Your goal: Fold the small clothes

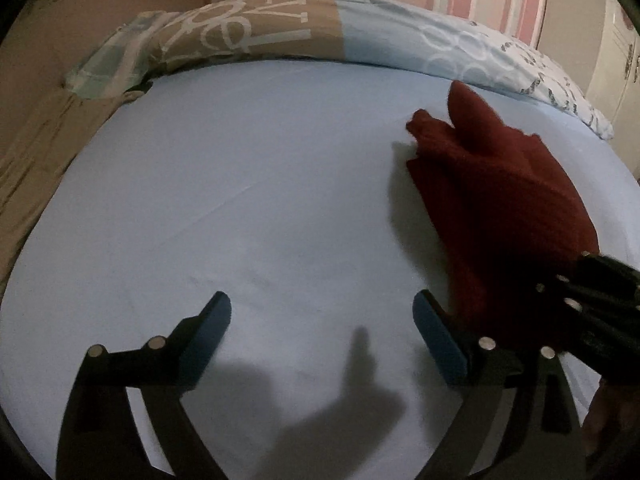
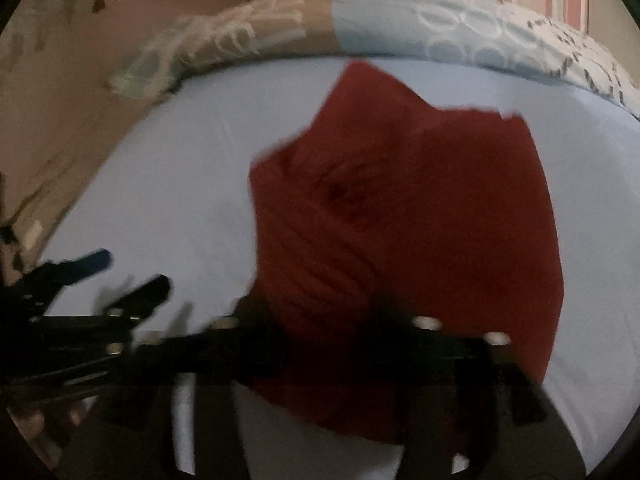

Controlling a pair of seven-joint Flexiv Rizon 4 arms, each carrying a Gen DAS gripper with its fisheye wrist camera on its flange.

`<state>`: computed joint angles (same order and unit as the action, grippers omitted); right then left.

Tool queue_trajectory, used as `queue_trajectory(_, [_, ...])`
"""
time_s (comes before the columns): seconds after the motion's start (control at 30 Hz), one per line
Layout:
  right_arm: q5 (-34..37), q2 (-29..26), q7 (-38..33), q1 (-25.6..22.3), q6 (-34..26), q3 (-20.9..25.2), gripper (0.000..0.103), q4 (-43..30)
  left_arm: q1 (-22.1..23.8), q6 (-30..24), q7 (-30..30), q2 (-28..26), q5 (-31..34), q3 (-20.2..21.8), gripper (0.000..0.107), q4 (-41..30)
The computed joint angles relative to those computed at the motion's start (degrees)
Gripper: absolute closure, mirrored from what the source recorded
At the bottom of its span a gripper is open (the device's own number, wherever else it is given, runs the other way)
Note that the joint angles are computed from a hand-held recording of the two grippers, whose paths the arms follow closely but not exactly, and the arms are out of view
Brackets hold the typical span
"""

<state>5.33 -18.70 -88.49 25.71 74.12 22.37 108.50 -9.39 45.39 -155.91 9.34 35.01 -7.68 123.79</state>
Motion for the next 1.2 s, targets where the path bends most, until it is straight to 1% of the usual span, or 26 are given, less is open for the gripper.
queue_trajectory(0.03, [0.1,0.3,-0.7,-0.9,0.4,0.7,0.032,0.4,-0.1,-0.1,0.0,0.0,0.0,-0.2,0.014,0.0])
queue_trajectory(0.07, [0.0,1.2,-1.0,-0.5,0.3,0.1,0.032,1.1,-0.3,-0.3,0.0,0.0,0.0,-0.4,0.014,-0.2])
queue_trajectory(0.13, [3.5,3.5,-4.4,-3.2,-1.5,2.1,0.022,1.8,-0.6,0.6,0.1,0.6,-0.2,-0.3,0.014,0.2])
queue_trajectory(0.17, [7.7,4.5,-7.9,-5.4,-2.2,3.9,0.014,1.6,-0.5,1.3,0.4,1.3,-0.3,0.1,0.014,0.8])
queue_trajectory(0.2, [11.4,5.8,-11.4,-7.1,-2.5,4.8,0.009,1.8,-0.6,1.8,0.5,1.7,-0.2,-0.2,0.014,1.0])
queue_trajectory(0.27, [13.1,8.7,-13.3,-7.6,-2.1,3.2,0.005,3.8,-0.4,1.6,0.9,1.7,-0.3,-0.8,0.014,0.7])
queue_trajectory(0.33, [16.6,10.7,-16.5,-8.8,-3.7,1.9,0.004,4.4,-0.5,1.4,0.9,1.8,-0.2,-1.4,0.014,0.0])
queue_trajectory(0.4, [14.4,11.9,-14.4,-7.7,-2.0,-1.0,0.004,6.8,-0.5,2.0,-0.6,2.2,0.0,-1.8,0.014,-0.3])
queue_trajectory(0.43, [14.3,12.2,-13.6,-7.5,-2.2,-2.3,0.004,7.3,-0.4,2.8,-0.9,2.2,0.0,-1.8,0.014,-0.5])
queue_trajectory(0.47, [14.7,12.3,-13.2,-7.2,-2.4,-3.0,0.004,7.5,-0.4,4.3,-1.4,2.2,-0.1,-1.7,0.014,-0.5])
queue_trajectory(0.5, [15.0,12.4,-12.3,-7.1,-2.9,-3.7,0.004,7.5,-0.3,7.8,-1.8,2.1,0.2,-1.4,0.014,-0.4])
queue_trajectory(0.53, [16.1,12.6,-12.4,-7.3,-3.0,-4.1,0.004,7.6,-0.1,9.1,-1.5,1.6,0.3,-1.6,0.014,-0.9])
queue_trajectory(0.6, [19.1,13.0,-13.8,-7.7,-3.8,-4.3,0.004,7.2,-0.1,9.7,0.6,-0.3,-0.4,-1.9,0.014,-2.7])
queue_trajectory(0.63, [20.5,13.4,-14.6,-7.8,-4.3,-4.5,0.004,7.2,-0.3,11.3,2.9,-1.8,-1.6,-1.4,0.014,-3.3])
queue_trajectory(0.67, [20.7,13.5,-14.6,-7.6,-4.4,-4.7,0.004,7.4,-0.6,13.0,5.3,-3.3,-3.1,-0.8,0.014,-3.8])
queue_trajectory(0.73, [20.5,13.8,-14.5,-7.4,-4.7,-5.3,0.004,7.7,-1.2,14.1,8.4,-5.5,-4.2,-0.2,0.015,-4.9])
queue_trajectory(0.77, [20.7,13.8,-14.4,-7.3,-4.8,-5.6,0.004,7.7,-1.6,14.6,10.2,-6.6,-4.8,0.1,0.019,-5.4])
queue_trajectory(0.8, [21.1,13.7,-14.4,-7.2,-4.9,-5.7,0.004,7.5,-2.0,16.0,13.0,-7.8,-6.6,0.7,0.038,-5.4])
queue_trajectory(0.83, [21.6,13.7,-14.4,-7.2,-5.0,-5.8,0.004,7.4,-2.5,17.4,15.4,-8.6,-8.9,1.3,0.055,-5.1])
queue_trajectory(0.87, [21.6,13.7,-14.3,-7.1,-5.0,-6.0,0.004,7.3,-2.8,18.8,17.2,-9.2,-10.9,1.9,0.061,-4.5])
queue_trajectory(0.9, [21.5,13.6,-14.3,-7.1,-4.9,-6.1,0.004,7.3,-3.1,21.3,19.7,-9.8,-13.9,2.5,0.070,-3.4])
queue_trajectory(0.93, [21.3,13.5,-14.2,-7.0,-4.8,-6.1,0.004,7.3,-3.3,22.8,21.1,-10.2,-15.5,2.9,0.079,-2.7])
queue_trajectory(0.97, [21.2,13.4,-14.2,-7.0,-4.8,-6.2,0.004,7.2,-3.6,23.4,21.5,-10.2,-15.7,3.2,0.084,-2.5])
queue_trajectory(1.03, [21.5,13.3,-14.4,-7.1,-4.8,-6.2,0.004,7.1,-4.2,26.3,24.7,-9.9,-19.3,3.6,0.087,-0.8])
queue_trajectory(1.17, [21.6,13.2,-14.4,-7.1,-4.7,-6.1,0.004,7.0,-6.0,34.2,33.5,-7.8,-33.7,3.7,0.087,5.8])
queue_trajectory(1.2, [21.8,13.1,-14.7,-7.1,-4.8,-6.0,0.004,7.0,-6.4,35.3,34.9,-7.5,-35.8,3.7,0.087,7.1])
